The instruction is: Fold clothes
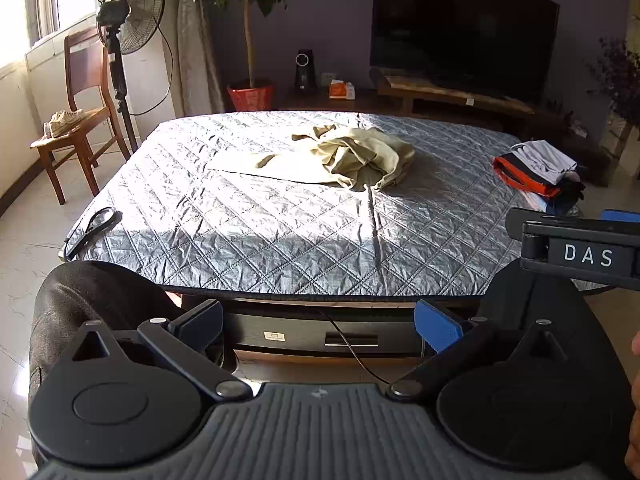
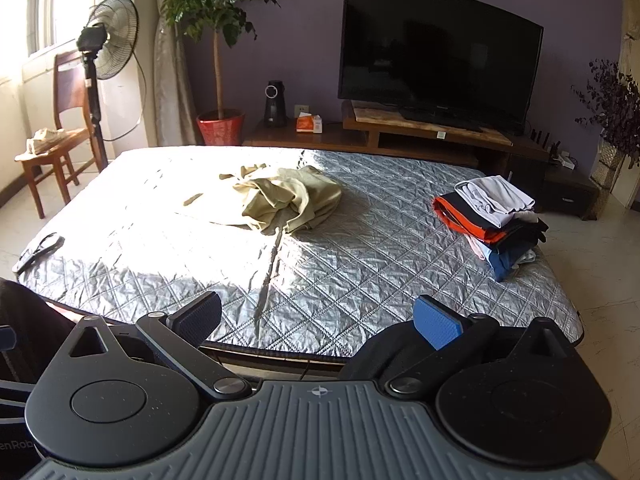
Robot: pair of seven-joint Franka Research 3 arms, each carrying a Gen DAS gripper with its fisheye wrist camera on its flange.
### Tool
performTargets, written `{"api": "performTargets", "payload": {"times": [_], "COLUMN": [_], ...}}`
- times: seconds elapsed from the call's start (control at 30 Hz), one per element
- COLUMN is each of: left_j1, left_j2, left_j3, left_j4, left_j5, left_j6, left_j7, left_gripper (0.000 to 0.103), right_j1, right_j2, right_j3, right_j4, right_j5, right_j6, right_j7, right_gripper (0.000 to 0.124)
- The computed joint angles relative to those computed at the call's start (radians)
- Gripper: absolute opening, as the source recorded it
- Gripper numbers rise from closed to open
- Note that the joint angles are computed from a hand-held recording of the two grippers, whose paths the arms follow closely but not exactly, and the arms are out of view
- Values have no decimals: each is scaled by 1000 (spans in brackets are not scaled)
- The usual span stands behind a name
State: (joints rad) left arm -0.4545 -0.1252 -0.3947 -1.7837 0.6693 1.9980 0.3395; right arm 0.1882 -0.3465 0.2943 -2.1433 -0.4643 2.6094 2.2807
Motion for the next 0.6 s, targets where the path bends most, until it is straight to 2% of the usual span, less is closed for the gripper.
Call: {"api": "performTargets", "payload": {"times": [0.23,0.3,0.4,0.47,0.6], "left_j1": [30,43,51,53,62], "left_j2": [-4,22,105,163,281], "left_j3": [34,44,55,72,123], "left_j4": [-10,12,98,156,274], "left_j5": [-64,-71,-53,-31,-16], "left_j6": [26,33,13,16,66], "left_j7": [42,68,140,179,214], "left_gripper": [102,102,102,102,102], "right_j1": [-1,-21,-34,-11,20], "right_j2": [100,134,211,278,380], "right_j3": [-28,-30,-47,-89,-159], "right_j4": [45,56,104,146,219], "right_j5": [-31,-100,-216,-188,-88], "right_j6": [82,146,198,224,259], "right_j7": [-12,13,43,-20,-57], "right_gripper": [102,102,103,102,103]}}
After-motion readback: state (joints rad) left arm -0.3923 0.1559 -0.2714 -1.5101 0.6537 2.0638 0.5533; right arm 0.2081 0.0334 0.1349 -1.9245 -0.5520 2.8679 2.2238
